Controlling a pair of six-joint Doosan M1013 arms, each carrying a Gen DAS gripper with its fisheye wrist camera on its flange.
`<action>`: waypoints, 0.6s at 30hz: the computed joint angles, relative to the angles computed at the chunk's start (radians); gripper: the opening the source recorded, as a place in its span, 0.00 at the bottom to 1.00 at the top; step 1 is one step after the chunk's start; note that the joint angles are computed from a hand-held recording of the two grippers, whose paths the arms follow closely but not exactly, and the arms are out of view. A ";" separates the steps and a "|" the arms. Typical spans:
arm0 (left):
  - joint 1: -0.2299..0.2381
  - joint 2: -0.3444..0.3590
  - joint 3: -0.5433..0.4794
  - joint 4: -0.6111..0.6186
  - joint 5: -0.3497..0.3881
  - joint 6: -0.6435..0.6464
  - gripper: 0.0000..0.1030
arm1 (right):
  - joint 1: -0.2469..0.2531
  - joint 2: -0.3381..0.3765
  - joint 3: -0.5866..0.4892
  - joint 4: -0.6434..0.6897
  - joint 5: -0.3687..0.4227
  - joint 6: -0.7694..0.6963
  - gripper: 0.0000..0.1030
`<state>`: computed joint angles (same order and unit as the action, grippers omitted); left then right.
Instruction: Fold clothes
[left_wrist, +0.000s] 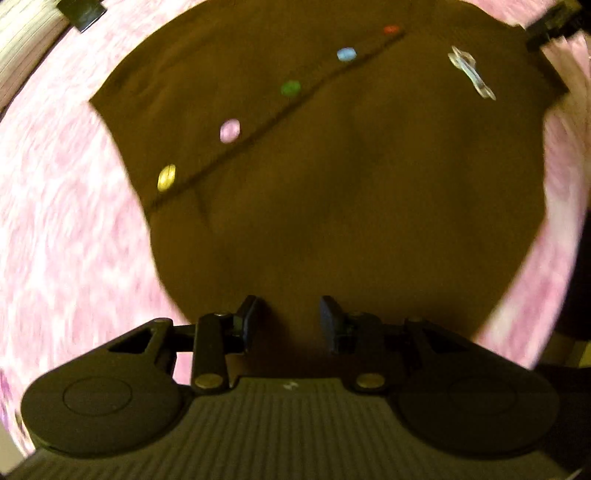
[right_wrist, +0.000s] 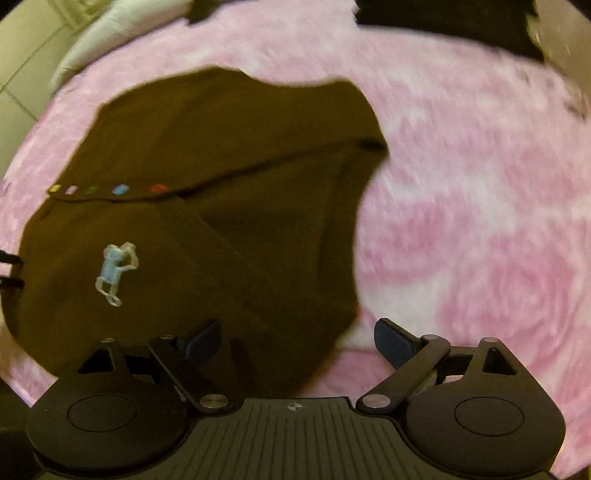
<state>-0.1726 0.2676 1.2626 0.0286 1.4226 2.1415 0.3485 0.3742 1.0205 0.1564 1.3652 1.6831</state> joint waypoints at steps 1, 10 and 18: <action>0.003 -0.020 0.021 0.002 -0.004 0.020 0.30 | 0.007 -0.006 0.002 0.002 -0.017 0.005 0.90; 0.042 -0.190 0.220 -0.080 -0.168 0.409 0.39 | 0.159 -0.018 0.019 -0.003 -0.065 0.025 0.90; 0.062 -0.275 0.373 -0.089 -0.427 0.682 0.40 | 0.282 0.010 -0.002 -0.010 -0.067 -0.224 0.91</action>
<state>-0.1103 -0.0074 1.6355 -0.0600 0.9956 2.8234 0.6304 0.3841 1.0189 0.1461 1.2984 1.4586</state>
